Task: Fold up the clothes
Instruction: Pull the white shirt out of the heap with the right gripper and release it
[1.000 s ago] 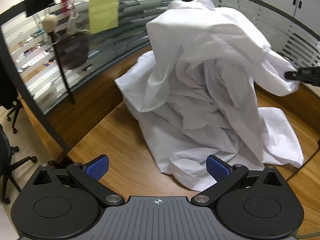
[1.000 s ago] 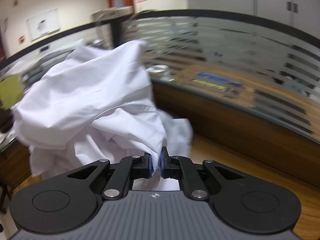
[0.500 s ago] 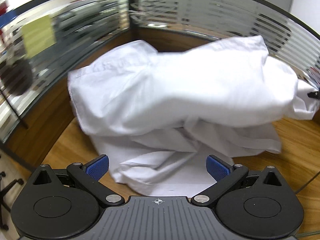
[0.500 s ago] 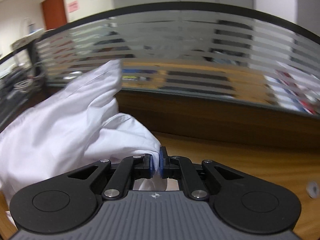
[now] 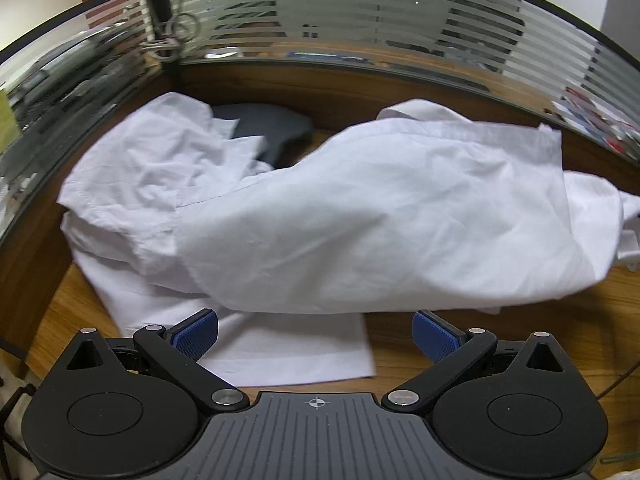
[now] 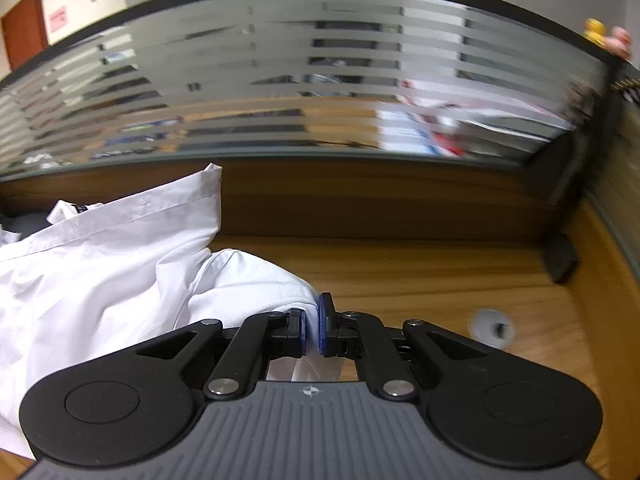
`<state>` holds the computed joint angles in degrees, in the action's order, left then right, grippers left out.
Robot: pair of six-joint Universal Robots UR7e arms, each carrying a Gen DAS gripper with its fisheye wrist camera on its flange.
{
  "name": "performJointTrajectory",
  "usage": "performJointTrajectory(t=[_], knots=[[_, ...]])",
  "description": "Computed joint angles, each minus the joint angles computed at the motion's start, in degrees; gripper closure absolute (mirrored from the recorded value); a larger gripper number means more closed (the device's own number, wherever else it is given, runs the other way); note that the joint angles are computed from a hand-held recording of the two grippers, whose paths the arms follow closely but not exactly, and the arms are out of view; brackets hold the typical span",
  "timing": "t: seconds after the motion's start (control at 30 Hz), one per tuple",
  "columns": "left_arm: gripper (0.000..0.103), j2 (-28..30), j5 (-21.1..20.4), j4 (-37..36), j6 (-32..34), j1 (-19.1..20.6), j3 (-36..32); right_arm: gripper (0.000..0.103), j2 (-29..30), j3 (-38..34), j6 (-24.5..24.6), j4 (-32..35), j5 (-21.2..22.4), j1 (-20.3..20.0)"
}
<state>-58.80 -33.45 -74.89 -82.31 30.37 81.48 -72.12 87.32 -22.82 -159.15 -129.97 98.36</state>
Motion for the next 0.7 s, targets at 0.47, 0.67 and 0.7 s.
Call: performJointTrajectory(t=[0.47, 0.67, 0.7], knots=[[0.0, 3.2, -1.6, -9.8, 4.6, -0.9, 0.7, 0.086, -5.4, -1.2, -3.1, 7.0, -1.6, -8.0], [0.0, 1.5, -1.2, -12.8, 7.8, -0.2, 3.0, 0.071, -5.8, 2.2, -3.2, 5.7, -6.5, -5.2], [0.0, 1.1, -1.1, -13.2, 8.9, -0.1, 3.3, 0.068, -5.8, 2.8, -2.9, 5.1, -7.1, -4.5]])
